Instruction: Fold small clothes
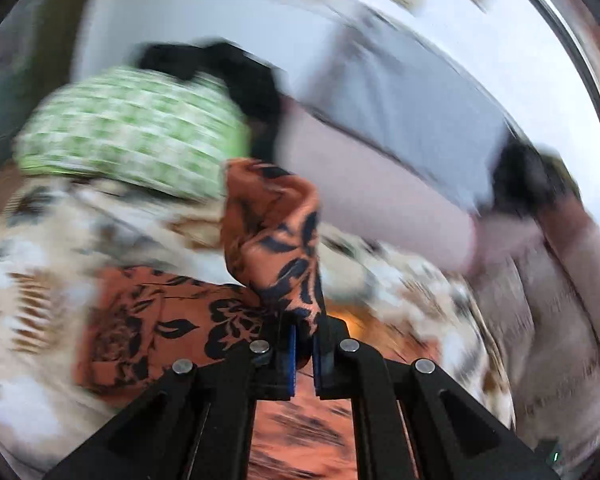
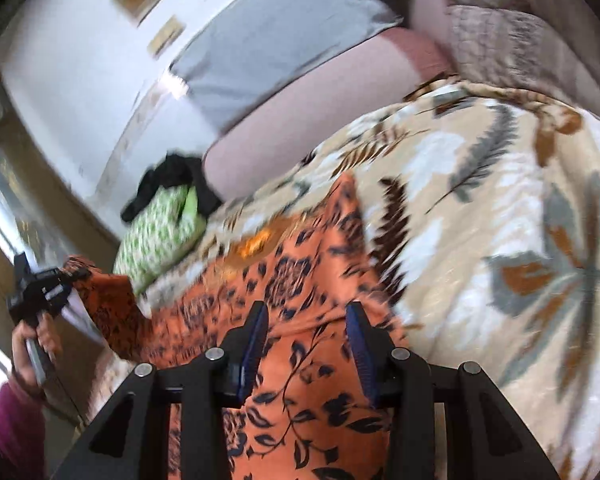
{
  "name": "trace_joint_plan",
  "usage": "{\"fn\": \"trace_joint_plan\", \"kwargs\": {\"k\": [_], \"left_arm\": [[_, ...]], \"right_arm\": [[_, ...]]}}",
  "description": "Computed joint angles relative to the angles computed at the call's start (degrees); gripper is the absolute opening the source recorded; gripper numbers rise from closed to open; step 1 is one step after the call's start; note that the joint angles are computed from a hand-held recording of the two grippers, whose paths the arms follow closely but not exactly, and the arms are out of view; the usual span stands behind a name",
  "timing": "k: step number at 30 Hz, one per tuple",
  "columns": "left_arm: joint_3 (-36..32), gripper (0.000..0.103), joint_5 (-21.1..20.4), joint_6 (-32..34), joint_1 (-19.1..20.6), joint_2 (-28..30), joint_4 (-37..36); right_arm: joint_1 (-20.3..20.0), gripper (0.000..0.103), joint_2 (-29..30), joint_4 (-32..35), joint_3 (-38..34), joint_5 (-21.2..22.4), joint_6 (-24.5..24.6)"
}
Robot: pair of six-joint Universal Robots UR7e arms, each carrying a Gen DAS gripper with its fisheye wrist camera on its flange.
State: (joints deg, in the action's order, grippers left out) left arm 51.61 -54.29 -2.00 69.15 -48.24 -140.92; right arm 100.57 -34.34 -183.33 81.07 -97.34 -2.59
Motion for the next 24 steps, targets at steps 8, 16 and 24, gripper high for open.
{"fn": "trace_joint_plan", "kwargs": {"k": [8, 16, 24], "left_arm": [[-8.99, 0.027, -9.38, -1.22, -3.85, 10.17, 25.85], [13.23, 0.074, 2.90, 8.40, -2.11, -3.77, -0.16], [14.51, 0.074, 23.43, 4.62, 5.38, -3.92, 1.47]], "right_arm": [[-1.49, 0.047, -3.55, -4.80, 2.60, 1.58, 3.80], [-1.47, 0.064, -2.94, 1.55, 0.69, 7.44, 3.53], [1.79, 0.063, 9.34, 26.73, -21.32, -0.63, 2.05]]}}
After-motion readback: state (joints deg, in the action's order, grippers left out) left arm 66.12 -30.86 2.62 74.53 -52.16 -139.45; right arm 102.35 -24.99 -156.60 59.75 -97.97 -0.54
